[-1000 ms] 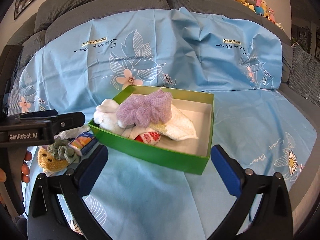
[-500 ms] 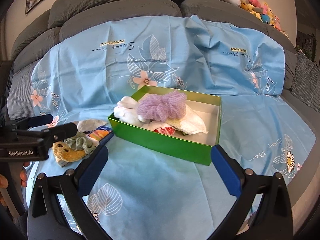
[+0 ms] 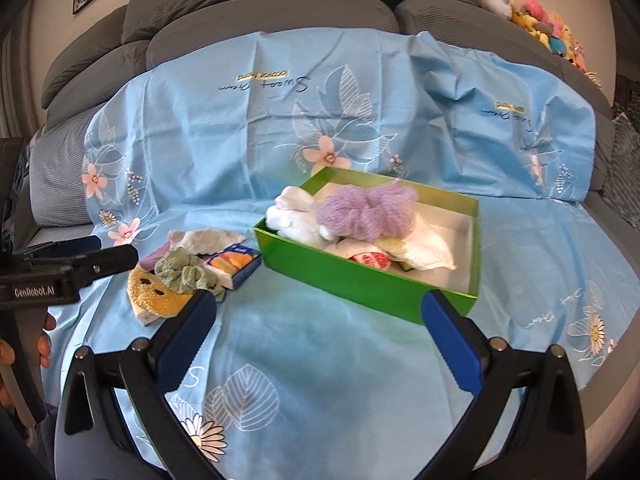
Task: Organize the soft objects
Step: 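Move the left gripper back toward the green knit scrunchie, then grasp the green knit scrunchie with the left gripper and lift it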
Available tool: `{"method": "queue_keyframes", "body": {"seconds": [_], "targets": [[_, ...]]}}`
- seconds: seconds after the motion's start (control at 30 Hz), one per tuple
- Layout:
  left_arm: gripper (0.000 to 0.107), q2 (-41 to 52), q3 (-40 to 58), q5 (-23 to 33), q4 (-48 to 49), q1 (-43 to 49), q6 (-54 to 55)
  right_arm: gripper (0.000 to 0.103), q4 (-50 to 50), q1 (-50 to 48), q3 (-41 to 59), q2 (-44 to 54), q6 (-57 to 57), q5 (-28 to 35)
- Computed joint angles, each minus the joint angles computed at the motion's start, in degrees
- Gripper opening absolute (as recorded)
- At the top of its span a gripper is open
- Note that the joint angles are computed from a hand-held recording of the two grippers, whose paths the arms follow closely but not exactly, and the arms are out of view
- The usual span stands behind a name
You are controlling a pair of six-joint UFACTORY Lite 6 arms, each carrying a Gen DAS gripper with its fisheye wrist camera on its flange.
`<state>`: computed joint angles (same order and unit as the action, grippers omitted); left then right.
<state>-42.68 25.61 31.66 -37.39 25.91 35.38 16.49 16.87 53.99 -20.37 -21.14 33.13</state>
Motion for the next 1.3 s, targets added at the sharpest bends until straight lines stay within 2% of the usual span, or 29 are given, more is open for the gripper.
{"method": "queue_keyframes", "body": {"seconds": [0.1,0.23,0.43,0.53,0.73,0.87,0.93,1.07,1.13,1.17,1.23,1.3], "targets": [[0.103,2.06,-0.64,6.70,-9.84,12.17,14.25,0.102,5.21,0.80,-1.87,0.40,-4.16,0.25],[0.103,7.37,-2.13,12.30,-16.27,24.46,27.51,0.102,15.39,2.30,-5.40,1.68,-13.11,0.56],[0.103,14.99,-4.23,15.98,-20.85,34.15,41.97,0.102,28.14,7.55,-10.04,4.68,-23.69,-0.46],[0.103,17.21,-4.21,15.14,-22.41,33.66,46.60,0.102,31.73,11.08,-10.54,7.25,-27.15,-2.86],[0.103,23.35,2.15,11.79,-27.67,23.62,51.60,0.099,42.51,13.55,-7.37,15.49,-34.92,-6.00],[0.101,31.60,7.05,6.62,-30.12,15.57,53.08,0.089,47.26,15.09,-4.08,21.58,-37.90,-8.59],[0.086,35.84,9.07,4.72,-31.51,13.38,53.80,0.083,49.45,15.42,-2.23,24.77,-39.48,-9.06],[0.074,42.65,12.75,6.02,-31.88,12.94,53.55,0.074,52.84,15.97,1.03,29.95,-42.42,-9.14],[0.054,45.65,14.59,7.01,-31.55,13.37,52.58,0.067,53.01,16.34,2.80,32.31,-42.90,-9.03],[0.049,47.05,15.53,7.75,-31.39,13.69,51.99,0.063,52.89,16.50,3.61,33.35,-42.86,-8.99],[0.030,49.52,17.25,9.19,-31.23,14.73,51.41,0.051,51.98,16.82,5.36,35.47,-41.98,-8.97],[0.018,50.79,18.09,9.46,-30.79,15.24,50.84,0.036,51.14,16.82,6.86,37.19,-40.96,-8.55]]}}
